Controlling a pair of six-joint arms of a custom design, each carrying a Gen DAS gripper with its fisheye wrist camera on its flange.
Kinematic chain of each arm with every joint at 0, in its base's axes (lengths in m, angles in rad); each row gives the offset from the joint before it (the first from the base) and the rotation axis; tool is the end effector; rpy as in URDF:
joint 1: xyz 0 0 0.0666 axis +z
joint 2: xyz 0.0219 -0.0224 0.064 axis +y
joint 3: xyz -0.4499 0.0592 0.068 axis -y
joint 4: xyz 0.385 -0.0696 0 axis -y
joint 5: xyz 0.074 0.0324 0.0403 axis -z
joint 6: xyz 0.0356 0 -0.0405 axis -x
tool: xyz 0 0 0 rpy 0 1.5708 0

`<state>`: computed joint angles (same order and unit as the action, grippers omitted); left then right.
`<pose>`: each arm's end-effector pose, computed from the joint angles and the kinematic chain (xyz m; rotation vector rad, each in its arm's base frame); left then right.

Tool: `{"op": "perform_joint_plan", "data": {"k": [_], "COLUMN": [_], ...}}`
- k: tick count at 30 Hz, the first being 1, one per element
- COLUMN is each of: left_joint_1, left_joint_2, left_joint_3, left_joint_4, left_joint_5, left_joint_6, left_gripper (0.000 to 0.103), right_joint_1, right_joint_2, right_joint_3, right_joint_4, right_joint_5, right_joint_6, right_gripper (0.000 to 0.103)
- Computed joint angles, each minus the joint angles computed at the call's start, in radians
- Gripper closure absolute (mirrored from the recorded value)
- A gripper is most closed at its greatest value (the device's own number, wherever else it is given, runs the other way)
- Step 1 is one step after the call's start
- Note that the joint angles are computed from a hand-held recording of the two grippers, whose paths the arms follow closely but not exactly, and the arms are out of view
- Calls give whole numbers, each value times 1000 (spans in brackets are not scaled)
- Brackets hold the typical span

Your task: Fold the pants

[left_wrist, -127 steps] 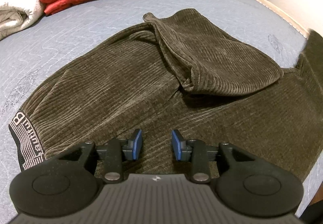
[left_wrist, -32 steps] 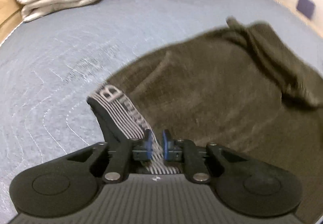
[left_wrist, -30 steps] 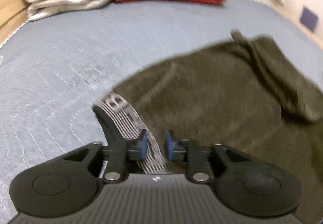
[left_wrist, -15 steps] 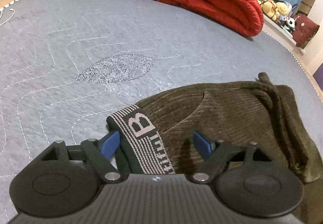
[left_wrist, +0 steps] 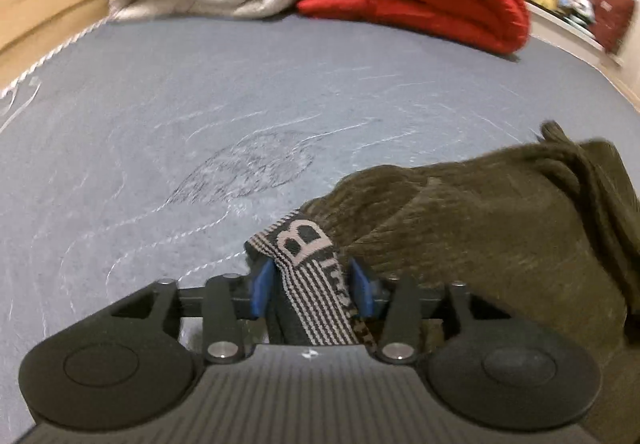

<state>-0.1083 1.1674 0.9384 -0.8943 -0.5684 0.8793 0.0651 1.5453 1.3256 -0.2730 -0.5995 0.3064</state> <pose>0.3277 -0.0168 0.3898 -1.0781 2.2211 0.3679 0.5427 0.0551 0.4491 -0.7210 1.8670 0.4621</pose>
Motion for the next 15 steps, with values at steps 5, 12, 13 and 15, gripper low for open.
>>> {"op": "perform_joint_plan", "data": {"k": [5,12,13,15], "left_joint_1": [-90,-110,-101,-122], "left_joint_2": [19,84,100,108], "left_joint_3": [109,96,83,97], "left_joint_4": [-217,-49,-53,-65], "left_joint_5": [-122,116,156,111], "left_joint_6": [226,-97,-89,-102], "left_gripper": [41,60,59,59], "right_joint_1": [-38,-62,-63,-64], "right_joint_2": [62,189,208,242], "right_joint_3": [78,249,272,311], "right_joint_4": [-3,-242,-279,-343], "right_joint_5": [30,11,6,2], "right_joint_6": [-70,-66,-70,-84], "right_gripper": [46,47,47,47]}}
